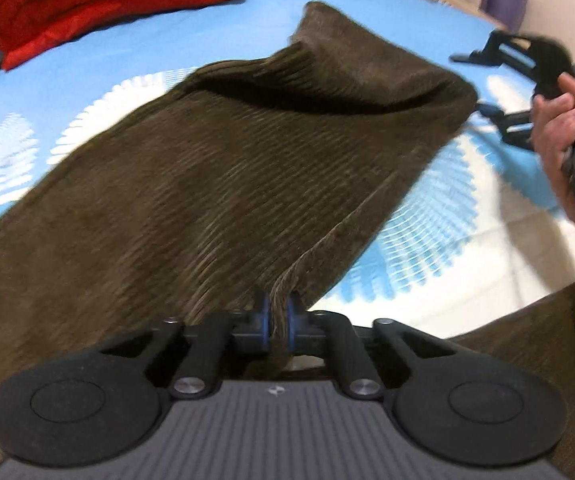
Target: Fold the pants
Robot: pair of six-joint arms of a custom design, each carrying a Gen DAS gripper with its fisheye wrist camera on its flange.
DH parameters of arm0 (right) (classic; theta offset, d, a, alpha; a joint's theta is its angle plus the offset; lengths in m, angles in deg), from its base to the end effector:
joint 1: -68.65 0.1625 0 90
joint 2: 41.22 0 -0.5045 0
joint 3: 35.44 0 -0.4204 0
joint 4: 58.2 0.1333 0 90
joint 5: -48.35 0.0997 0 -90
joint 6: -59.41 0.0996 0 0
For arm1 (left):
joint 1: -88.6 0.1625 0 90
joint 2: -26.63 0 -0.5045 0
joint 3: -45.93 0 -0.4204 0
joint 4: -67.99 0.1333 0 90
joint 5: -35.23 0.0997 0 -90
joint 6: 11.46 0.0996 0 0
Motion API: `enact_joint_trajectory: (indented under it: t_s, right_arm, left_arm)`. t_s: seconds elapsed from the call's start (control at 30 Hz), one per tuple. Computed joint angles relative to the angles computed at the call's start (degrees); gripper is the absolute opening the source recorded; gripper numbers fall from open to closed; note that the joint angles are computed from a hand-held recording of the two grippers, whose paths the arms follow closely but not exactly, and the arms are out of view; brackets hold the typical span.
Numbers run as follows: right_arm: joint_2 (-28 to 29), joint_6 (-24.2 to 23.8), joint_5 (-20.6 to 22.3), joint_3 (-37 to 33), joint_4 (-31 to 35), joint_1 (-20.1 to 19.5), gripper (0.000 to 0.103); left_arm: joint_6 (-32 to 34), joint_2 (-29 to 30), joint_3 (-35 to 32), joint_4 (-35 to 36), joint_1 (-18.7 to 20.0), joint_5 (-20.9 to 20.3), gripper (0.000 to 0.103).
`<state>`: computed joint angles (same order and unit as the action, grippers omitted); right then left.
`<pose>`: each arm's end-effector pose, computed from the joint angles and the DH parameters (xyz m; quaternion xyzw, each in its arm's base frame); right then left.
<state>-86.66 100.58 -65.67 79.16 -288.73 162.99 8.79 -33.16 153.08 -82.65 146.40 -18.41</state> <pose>0.1395 -0.6128 0.1945 0.3661 0.7154 -0.5915 0.0648 -0.1858 -0.6560 0.2341 0.3847 0.8625 -0.1415 0.2968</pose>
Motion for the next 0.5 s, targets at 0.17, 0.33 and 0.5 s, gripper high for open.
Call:
enact_joint_trajectory:
  t_s: [0.17, 0.33, 0.5]
  right_arm:
    - [0.6, 0.5, 5.2, -0.1, -0.8, -1.1, 0.052]
    - [1.8, 2.5, 7.7, -1.2, -0.1, -1.4, 0.052]
    - [3.4, 3.9, 9.8, -3.8, 4.3, -1.1, 0.053]
  left_arm:
    - [-6.6, -1.2, 0.6, -2.9, -0.7, 13.5, 0.007]
    - [-11.3, -3.4, 1.4, -3.7, 0.4, 13.1, 0.008]
    - [-12.2, -3.7, 1.9, -4.2, 0.5, 12.4, 0.008]
